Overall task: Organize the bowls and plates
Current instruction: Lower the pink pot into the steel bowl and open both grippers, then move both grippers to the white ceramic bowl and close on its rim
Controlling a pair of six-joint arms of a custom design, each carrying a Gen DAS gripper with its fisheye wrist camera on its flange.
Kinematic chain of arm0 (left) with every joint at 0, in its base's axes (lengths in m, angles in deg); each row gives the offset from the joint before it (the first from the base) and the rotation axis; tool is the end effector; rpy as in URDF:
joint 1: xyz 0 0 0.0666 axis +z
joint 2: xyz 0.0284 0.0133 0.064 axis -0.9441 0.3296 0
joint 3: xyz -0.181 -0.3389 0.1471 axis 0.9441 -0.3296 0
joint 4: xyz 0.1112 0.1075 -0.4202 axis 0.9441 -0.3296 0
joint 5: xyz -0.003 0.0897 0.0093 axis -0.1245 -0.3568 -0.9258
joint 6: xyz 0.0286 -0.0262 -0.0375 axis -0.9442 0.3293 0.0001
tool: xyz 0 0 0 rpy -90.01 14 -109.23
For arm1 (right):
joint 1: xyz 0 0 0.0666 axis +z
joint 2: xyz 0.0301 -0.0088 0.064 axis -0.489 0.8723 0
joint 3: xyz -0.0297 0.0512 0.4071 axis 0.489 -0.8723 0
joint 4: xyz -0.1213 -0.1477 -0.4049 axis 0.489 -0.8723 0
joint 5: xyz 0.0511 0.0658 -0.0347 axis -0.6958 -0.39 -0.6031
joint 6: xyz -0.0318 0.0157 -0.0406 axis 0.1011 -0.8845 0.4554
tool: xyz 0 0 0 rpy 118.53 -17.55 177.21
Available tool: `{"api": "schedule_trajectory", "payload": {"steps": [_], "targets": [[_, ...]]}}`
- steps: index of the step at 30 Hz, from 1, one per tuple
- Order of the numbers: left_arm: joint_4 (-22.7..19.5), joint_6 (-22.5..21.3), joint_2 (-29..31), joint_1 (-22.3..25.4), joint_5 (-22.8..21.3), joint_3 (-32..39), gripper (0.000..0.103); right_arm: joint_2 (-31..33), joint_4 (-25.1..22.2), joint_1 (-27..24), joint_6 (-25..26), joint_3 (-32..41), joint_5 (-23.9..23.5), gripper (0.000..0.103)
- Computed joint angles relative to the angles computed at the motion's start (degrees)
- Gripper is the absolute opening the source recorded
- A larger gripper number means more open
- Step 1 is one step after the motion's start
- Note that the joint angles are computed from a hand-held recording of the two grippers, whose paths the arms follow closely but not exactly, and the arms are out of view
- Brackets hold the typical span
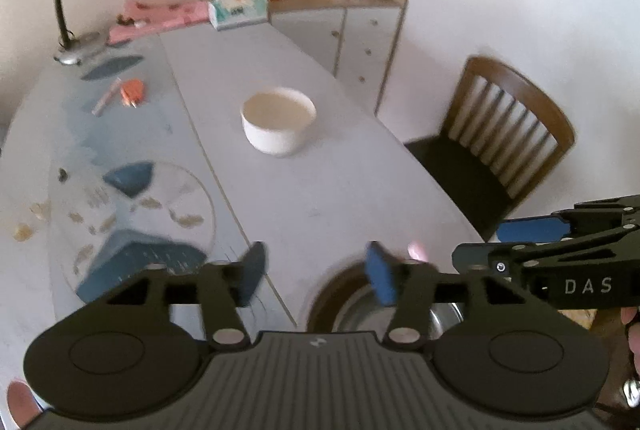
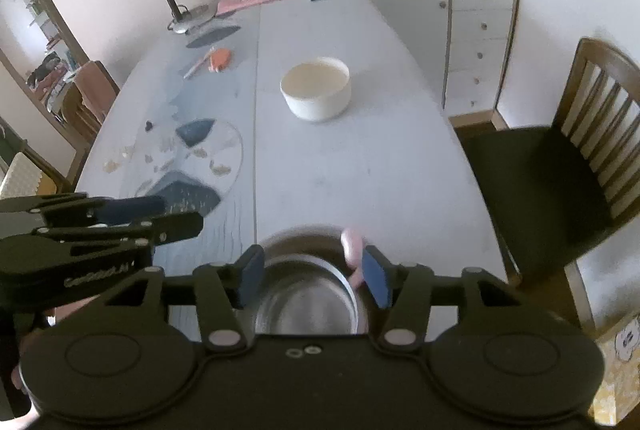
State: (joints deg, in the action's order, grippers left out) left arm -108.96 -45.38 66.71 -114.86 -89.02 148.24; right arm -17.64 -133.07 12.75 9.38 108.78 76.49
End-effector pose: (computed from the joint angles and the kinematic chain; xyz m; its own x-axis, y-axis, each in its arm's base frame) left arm 0.3682 -0.3582 0.5285 -0.6443 0.4206 -0.6388 0.6160 0.7804 -0.1074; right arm 0.2936 0.2468 0.5230 -0.7741 0.3049 -0.5548 0.2193 0.9513 0.2167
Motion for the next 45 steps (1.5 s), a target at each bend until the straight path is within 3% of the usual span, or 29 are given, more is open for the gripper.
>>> {"api": "schedule_trajectory", "payload": {"steps": [5, 9, 18, 23, 31, 45], "targets": [[0.41, 0.71, 2.30, 0.43, -1.58, 3.10, 0.062, 0.99, 1.74, -3.40, 4.85, 1.36, -0.19, 0.071], [0.85, 1.90, 5.07, 0.47, -4.16, 6.29, 0.072, 1.73, 3.44, -6.93, 9.00, 2.19, -1.93, 0.081], [-0.30, 4.85, 13.19, 0.74, -7.79, 15.58, 0.077, 4.71, 7.22, -15.37, 19.56, 4.57, -7.15, 0.094], [-2.63, 6.56, 18.83, 1.23, -9.03, 22.14, 0.077, 8.00, 8.76, -19.92, 25.15, 6.77, -11.23, 0.094], [-7.37, 9.32, 28.68, 2.96, -9.55, 33.47, 0.077, 14.83, 10.26, -25.55, 30.08, 10.47, -16.71, 0.094], [-22.29, 14.20, 49.60, 4.88, -9.19, 59.07, 0.077, 27.07, 10.38, -30.24, 36.79, 16.15, -22.38, 0.088]]}}
